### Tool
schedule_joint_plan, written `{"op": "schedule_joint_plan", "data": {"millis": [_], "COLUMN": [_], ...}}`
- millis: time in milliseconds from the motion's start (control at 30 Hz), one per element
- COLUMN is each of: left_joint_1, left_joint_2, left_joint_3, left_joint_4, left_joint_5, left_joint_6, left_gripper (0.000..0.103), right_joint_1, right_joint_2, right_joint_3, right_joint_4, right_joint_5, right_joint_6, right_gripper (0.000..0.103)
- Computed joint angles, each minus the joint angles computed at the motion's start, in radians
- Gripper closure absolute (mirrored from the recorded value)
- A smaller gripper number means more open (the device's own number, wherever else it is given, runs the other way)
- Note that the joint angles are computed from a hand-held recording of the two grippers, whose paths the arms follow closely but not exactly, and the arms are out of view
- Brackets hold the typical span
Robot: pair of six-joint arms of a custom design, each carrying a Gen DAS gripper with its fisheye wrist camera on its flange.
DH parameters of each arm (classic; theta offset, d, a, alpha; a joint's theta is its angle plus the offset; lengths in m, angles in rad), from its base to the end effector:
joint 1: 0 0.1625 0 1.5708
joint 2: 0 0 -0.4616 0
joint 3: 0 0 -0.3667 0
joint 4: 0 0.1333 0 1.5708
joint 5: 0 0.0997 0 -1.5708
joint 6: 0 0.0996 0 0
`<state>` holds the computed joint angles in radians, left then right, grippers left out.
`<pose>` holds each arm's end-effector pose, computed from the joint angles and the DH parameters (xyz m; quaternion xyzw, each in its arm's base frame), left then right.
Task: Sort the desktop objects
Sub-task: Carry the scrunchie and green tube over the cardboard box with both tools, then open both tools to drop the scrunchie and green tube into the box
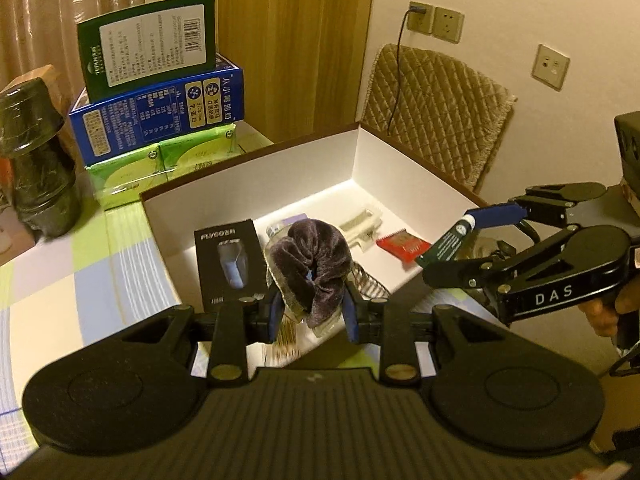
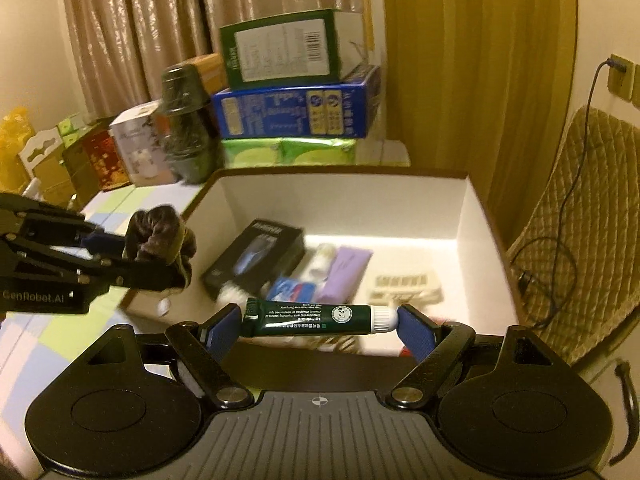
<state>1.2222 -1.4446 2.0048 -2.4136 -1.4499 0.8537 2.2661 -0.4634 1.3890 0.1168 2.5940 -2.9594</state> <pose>-0.0315 -0.5121 0.3584 0.5519 0.8198 -0.1212 0.0930 0.4044 -0.4094 -0.0192 0.0899 -0.8466 0.4069 0.3311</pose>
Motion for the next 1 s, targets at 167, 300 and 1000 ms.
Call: {"op": "schedule_joint_plan", "data": {"millis": [167,300,1000], "left_joint_1": [-0.033,-0.048,-0.088], "left_joint_2": [0.081,0.138,0.261], "left_joint_3": [0.0,-0.01,-0.007], "left_joint_4": [-0.046,-0.051,-0.082], "left_joint_5": [0.06,0.097,0.228], "left_joint_6": [-0.079,-0.127,-0.261], "left_gripper": [0.077,0.077,0.077], "right_joint_1": [-0.069,-0.11,-0.189], "right_joint_2": [-0.029,-0.039,0.013], "right_joint_3": [0.02,0.022,-0.09], "right_joint_4": [-0.008,0.032,0.272], "right_joint_5": [-0.029,-0.051,-0.101], "right_joint_6": [-0.047,-0.054,-0.031], "right_gripper": [0.022,0.022,0.022]}}
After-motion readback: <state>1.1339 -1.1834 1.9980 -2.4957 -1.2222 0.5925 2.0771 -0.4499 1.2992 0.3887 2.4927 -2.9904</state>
